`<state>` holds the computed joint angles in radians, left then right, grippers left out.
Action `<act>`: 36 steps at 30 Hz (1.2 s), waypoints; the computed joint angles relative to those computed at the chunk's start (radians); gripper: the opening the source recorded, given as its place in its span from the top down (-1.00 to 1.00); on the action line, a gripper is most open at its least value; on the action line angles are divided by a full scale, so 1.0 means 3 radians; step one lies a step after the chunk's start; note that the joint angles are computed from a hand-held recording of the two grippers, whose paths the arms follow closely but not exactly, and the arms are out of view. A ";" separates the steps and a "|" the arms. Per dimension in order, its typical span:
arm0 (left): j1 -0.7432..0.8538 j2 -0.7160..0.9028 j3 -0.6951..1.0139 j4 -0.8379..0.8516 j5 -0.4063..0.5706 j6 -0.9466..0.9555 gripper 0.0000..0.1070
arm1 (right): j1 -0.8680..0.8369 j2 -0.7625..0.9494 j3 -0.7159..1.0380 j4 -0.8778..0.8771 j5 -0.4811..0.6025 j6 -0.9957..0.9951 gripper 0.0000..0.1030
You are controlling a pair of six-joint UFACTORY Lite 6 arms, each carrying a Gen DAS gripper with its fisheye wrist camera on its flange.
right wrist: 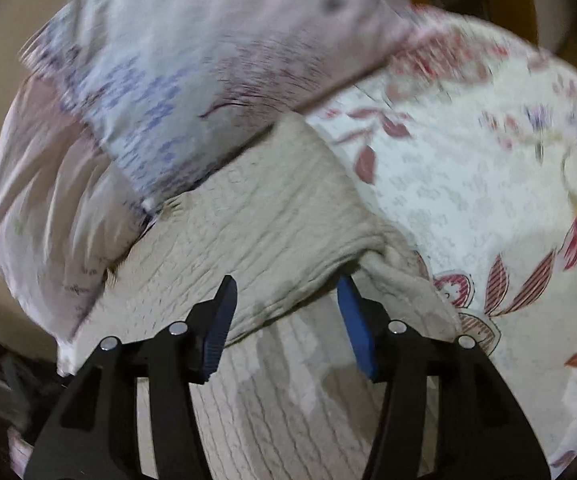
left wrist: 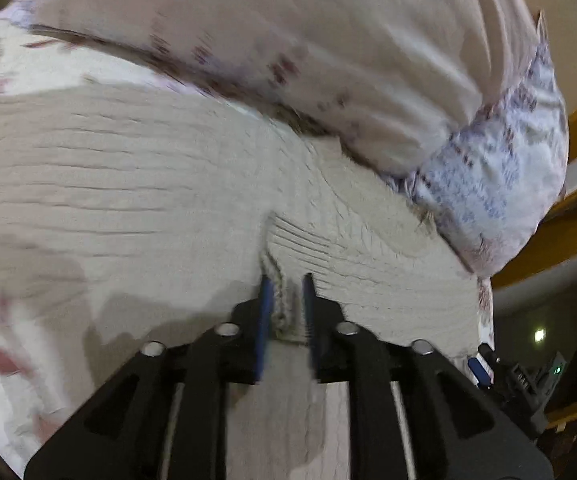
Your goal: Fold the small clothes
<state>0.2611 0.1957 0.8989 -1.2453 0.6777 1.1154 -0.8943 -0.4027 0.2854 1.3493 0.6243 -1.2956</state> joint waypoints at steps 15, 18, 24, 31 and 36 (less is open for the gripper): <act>0.2307 0.0738 0.0707 0.0236 0.0498 -0.0532 0.04 | 0.1473 -0.0540 -0.0062 -0.0428 -0.0461 0.0912 -0.18; 0.2447 0.1069 0.1019 0.0075 0.0611 -0.0735 0.11 | 0.1707 -0.0579 -0.0055 -0.0521 -0.0577 0.1106 -0.22; 0.2573 0.1413 0.1383 -0.0152 0.0594 -0.1085 0.37 | 0.1828 -0.0651 -0.0080 -0.0714 -0.0619 0.1331 -0.24; 0.2611 0.1538 0.1616 -0.0239 0.0724 -0.1062 0.88 | 0.1727 -0.0648 -0.0125 -0.0760 -0.0555 0.1281 -0.25; 0.2538 0.1256 0.1478 -0.0482 0.1049 -0.0812 0.90 | 0.1616 -0.0683 -0.0162 -0.0767 -0.0473 0.1222 -0.25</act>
